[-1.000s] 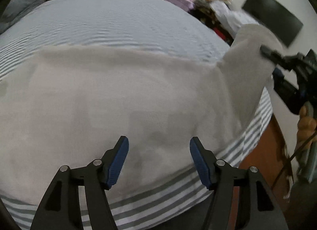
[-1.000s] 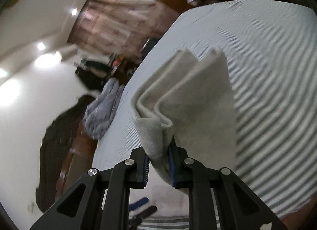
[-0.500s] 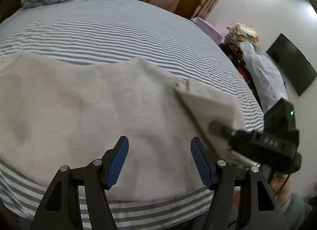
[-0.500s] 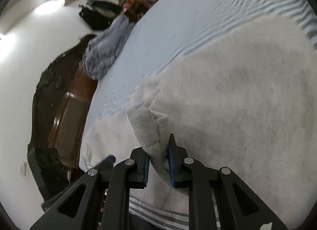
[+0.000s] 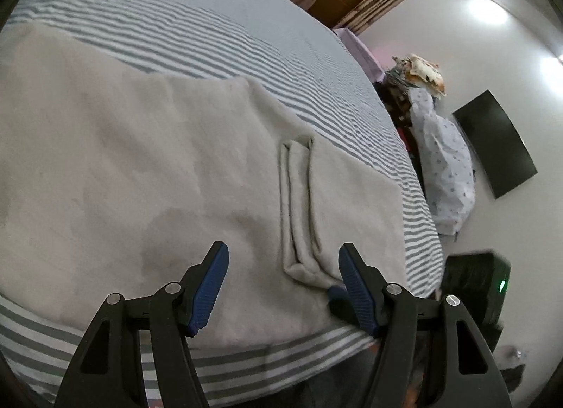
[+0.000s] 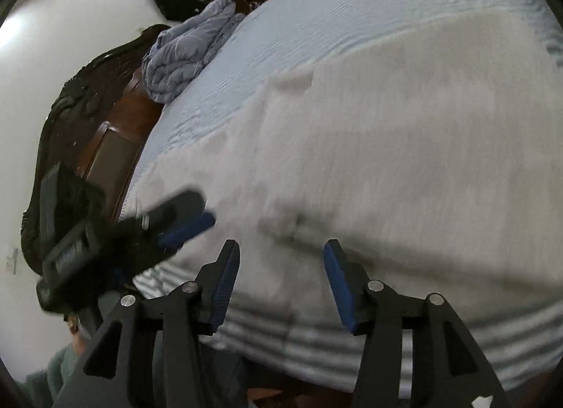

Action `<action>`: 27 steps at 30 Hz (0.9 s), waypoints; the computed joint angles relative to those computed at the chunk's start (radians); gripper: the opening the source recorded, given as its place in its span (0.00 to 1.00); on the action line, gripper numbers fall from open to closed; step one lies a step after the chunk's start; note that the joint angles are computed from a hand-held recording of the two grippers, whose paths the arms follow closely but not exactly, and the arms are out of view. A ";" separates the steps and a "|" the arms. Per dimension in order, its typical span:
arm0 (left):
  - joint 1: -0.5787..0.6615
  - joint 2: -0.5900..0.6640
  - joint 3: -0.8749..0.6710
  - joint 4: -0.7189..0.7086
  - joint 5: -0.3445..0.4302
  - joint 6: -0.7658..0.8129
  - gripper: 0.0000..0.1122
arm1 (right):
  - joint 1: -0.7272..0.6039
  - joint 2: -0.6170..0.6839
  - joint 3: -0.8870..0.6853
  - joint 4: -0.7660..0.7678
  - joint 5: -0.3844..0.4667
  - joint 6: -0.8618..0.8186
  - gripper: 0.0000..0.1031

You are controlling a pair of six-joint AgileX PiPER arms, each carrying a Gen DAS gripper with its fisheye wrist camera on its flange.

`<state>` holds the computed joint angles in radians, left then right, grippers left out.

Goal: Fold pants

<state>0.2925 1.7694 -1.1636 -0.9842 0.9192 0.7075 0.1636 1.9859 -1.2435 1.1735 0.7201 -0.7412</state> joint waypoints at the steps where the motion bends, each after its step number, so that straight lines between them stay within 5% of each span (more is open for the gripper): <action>1: -0.006 0.007 -0.007 0.003 0.014 -0.005 0.59 | 0.003 -0.002 0.025 0.024 0.000 -0.019 0.47; 13: -0.101 0.150 -0.164 0.021 0.125 -0.190 0.59 | -0.197 0.001 0.159 0.249 0.031 -0.169 0.47; 20: -0.152 0.176 -0.228 0.051 0.108 -0.310 0.58 | -0.351 -0.006 0.228 0.345 0.076 -0.251 0.47; 27: -0.231 0.195 -0.276 0.210 0.046 -0.439 0.21 | -0.419 0.042 0.223 0.357 0.129 -0.250 0.33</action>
